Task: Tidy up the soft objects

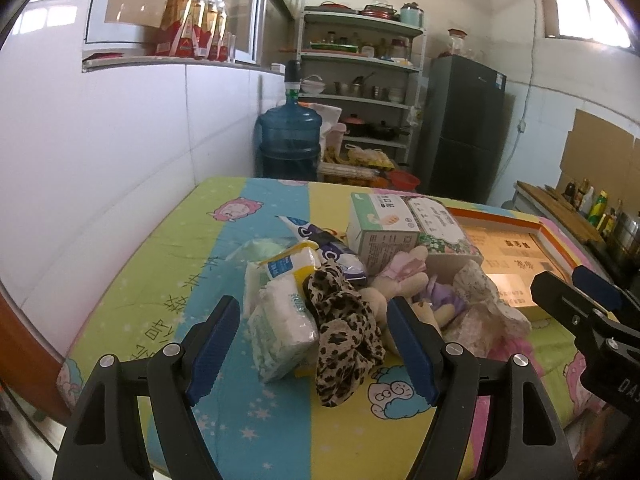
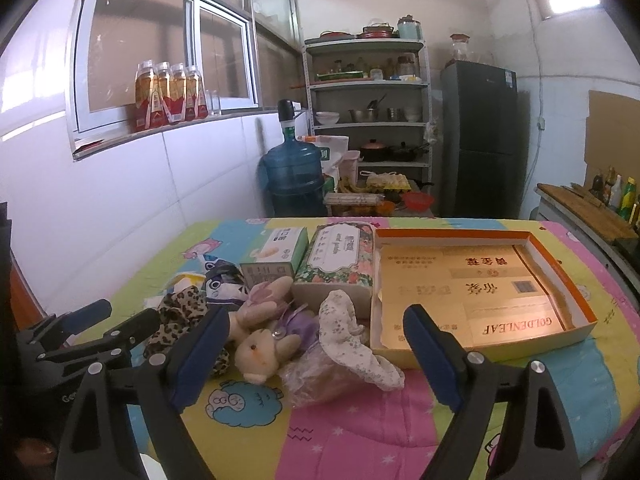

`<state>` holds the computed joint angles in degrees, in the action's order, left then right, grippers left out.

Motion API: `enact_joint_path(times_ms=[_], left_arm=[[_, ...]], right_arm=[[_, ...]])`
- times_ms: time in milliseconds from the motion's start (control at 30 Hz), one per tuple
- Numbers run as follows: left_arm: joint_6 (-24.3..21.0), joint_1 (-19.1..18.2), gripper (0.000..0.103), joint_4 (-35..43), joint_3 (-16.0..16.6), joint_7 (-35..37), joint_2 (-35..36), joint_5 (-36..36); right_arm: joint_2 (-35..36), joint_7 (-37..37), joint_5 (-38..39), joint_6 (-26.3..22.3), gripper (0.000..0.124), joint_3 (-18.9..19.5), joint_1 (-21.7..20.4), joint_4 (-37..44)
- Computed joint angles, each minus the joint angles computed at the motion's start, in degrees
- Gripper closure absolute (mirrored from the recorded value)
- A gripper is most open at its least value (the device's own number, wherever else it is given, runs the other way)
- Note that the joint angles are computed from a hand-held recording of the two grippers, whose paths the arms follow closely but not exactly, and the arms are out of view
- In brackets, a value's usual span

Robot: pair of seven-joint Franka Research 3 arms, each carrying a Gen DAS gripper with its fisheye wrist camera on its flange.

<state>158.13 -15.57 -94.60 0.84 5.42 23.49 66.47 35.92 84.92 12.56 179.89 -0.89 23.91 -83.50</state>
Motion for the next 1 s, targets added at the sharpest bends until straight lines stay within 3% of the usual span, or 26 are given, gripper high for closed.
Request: enact_joint_path(times_ms=[400, 1000], left_arm=[[-1.12, -0.04, 0.025, -0.14, -0.28, 0.85, -0.14, -1.01], [-1.96, 0.17, 0.025, -0.62, -0.29, -0.39, -0.56, 0.58]], right_arm=[[0.47, -1.94, 1.10, -1.00, 0.035, 2.86, -2.18, 0.65], [0.24, -2.83, 1.52, -0.83, 0.035, 2.93, -1.89, 0.14]])
